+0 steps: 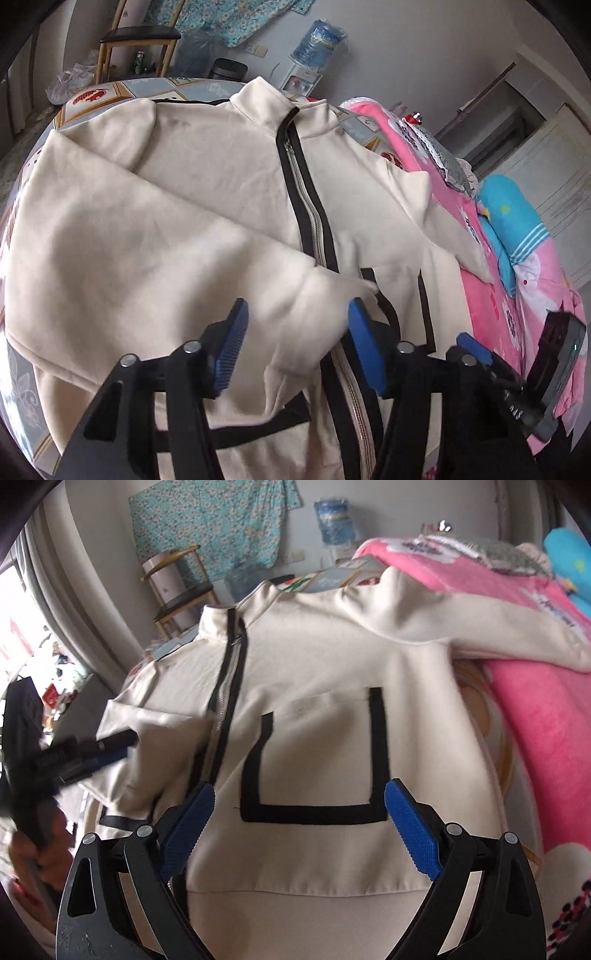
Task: Fold large clothes
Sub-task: 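Fold the held sleeve across the jacket front with the left gripper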
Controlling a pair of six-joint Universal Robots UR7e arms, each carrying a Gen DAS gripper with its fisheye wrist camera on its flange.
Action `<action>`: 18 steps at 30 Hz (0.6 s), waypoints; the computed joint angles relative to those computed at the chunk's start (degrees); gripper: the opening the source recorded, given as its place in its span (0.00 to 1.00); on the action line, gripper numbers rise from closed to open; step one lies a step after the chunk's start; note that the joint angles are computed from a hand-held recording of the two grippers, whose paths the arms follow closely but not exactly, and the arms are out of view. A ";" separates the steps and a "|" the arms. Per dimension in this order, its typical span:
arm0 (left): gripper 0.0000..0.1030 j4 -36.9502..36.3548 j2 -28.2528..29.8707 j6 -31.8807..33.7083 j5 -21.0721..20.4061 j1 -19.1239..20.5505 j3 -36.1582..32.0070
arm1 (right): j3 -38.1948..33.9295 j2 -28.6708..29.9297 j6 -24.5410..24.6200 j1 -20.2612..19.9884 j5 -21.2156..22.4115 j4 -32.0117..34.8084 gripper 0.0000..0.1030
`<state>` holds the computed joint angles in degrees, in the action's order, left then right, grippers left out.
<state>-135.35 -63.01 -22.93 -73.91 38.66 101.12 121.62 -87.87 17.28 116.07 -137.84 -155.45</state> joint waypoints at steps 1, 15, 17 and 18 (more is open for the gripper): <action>0.62 -1.34 -1.03 0.52 -0.48 -0.29 1.22 | -0.78 -0.38 -0.21 -0.69 2.63 1.04 0.86; 0.69 8.05 -11.96 -7.37 14.47 -2.80 10.02 | -3.35 -0.86 14.54 -11.23 42.41 9.41 0.61; 0.69 8.54 -11.54 -7.65 15.81 -2.73 10.64 | -3.45 0.29 16.69 -11.68 43.30 9.50 0.53; 0.69 8.50 -11.36 -7.80 16.45 -2.75 10.90 | -3.76 0.77 17.80 -11.64 42.76 10.01 0.52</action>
